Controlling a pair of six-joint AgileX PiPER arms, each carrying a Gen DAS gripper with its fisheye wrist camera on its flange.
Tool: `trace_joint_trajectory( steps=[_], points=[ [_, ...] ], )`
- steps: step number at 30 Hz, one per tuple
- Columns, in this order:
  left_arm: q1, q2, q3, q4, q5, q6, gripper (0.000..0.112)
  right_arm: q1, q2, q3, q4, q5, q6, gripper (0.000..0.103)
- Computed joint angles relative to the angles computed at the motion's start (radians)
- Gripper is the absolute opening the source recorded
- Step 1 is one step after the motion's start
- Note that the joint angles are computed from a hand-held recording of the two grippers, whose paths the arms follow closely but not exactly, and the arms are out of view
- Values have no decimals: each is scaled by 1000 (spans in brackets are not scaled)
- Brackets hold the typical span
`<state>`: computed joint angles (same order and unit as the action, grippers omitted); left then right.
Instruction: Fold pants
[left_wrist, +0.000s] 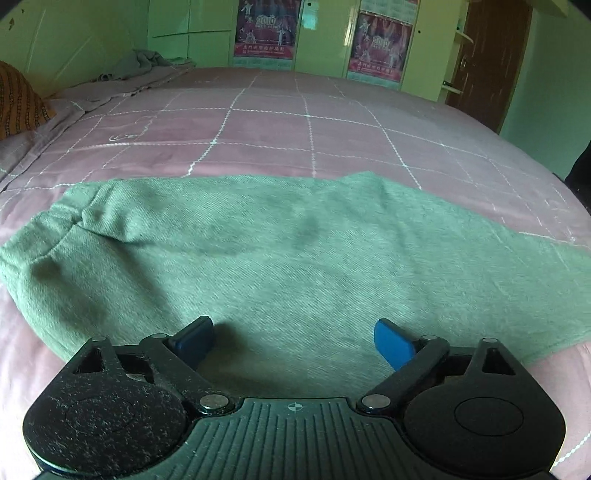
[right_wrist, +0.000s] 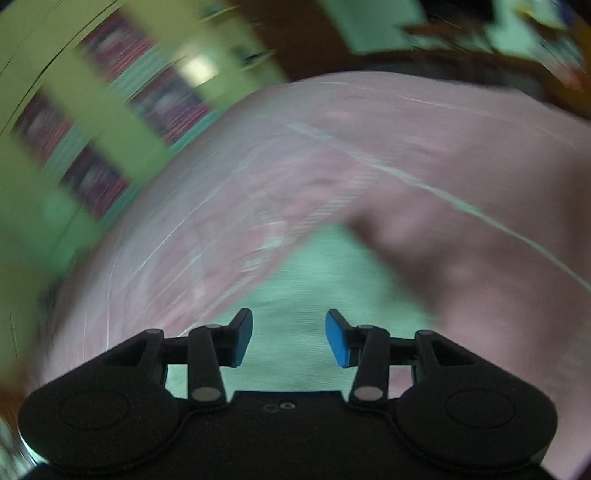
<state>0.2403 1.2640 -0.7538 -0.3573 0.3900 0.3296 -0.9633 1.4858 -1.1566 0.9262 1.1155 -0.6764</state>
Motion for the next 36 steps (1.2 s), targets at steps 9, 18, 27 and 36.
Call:
trace_joint_trajectory(
  steps=[9, 18, 27, 36],
  points=[
    [-53, -17, 13, 145, -8, -190, 94, -61, 226, 63, 175, 63, -21, 51],
    [-70, -15, 8, 214, -2, -260, 95, 6, 95, 135, 334, 2, -242, 9],
    [-59, -37, -13, 327, 6, -349, 95, 89, 174, 107, 166, -153, -34, 14],
    [43, -29, -80, 231, 84, -199, 95, 306, -15, 85, 44, -337, 2, 14]
  ],
)
